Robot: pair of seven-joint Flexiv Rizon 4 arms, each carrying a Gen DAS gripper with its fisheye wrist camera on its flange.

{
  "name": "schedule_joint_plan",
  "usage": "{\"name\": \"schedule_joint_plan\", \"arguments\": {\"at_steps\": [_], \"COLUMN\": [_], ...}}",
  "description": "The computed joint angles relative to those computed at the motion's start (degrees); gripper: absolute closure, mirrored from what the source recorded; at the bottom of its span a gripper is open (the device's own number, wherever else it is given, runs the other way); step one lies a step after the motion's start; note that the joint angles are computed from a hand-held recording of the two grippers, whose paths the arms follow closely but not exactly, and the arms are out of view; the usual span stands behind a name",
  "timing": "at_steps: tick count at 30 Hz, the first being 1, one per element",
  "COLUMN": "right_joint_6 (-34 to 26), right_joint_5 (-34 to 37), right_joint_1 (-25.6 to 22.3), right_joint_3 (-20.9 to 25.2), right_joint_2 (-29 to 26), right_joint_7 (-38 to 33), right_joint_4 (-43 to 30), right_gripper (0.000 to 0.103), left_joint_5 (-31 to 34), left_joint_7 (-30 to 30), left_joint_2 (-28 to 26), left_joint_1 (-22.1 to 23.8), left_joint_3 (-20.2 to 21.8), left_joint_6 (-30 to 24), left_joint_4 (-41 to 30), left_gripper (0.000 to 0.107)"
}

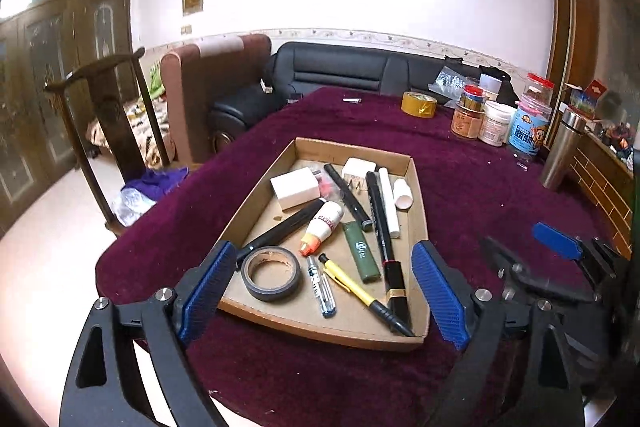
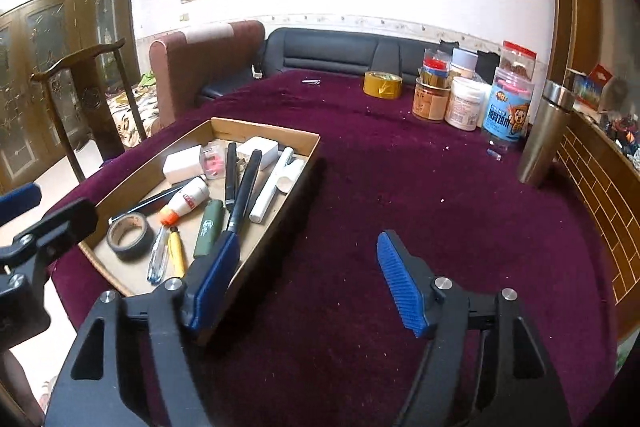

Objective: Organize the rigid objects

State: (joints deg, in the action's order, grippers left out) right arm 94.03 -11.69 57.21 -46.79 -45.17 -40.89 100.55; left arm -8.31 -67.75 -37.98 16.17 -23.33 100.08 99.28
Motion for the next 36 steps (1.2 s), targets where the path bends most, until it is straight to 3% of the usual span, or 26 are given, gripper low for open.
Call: {"name": "schedule_joint_plan", "arguments": {"at_steps": [7,32,35,36], "right_joint_6": [1.0,1.6,3.4,5.0], "right_joint_5": [2.5,7.3,8.2,9.5], "right_joint_1": [0.8,1.8,3.2,4.6], "right_joint_3": [-0.6,-1.6,-4.0,-6.0], "right_joint_2": [0.7,1.0,-0.1,-1.2], "right_joint_7": [1.4,0.5,1.7,2.0], "right_joint_4": [2.3,5.9,6.9,7.6], "right_gripper": [0.032,0.028,0.027,0.027], "left_joint_5": [0.1,-1.3,-1.7,-1.7], "left_joint_7": [-0.8,1.0,1.2,0.7], "left_joint_2": [1.9,2.8,2.7,2.7], "left_joint_1": [-3.9,-11.2,-12.0,-11.3], "left_joint_3": [4.2,10.7,11.1,10.1], "left_joint_6": [1.0,-2.5,-2.2,0.2], "left_joint_4": [1.2,1.5,1.4,2.2], "left_gripper": [0.020,0.020,0.020,0.020]}}
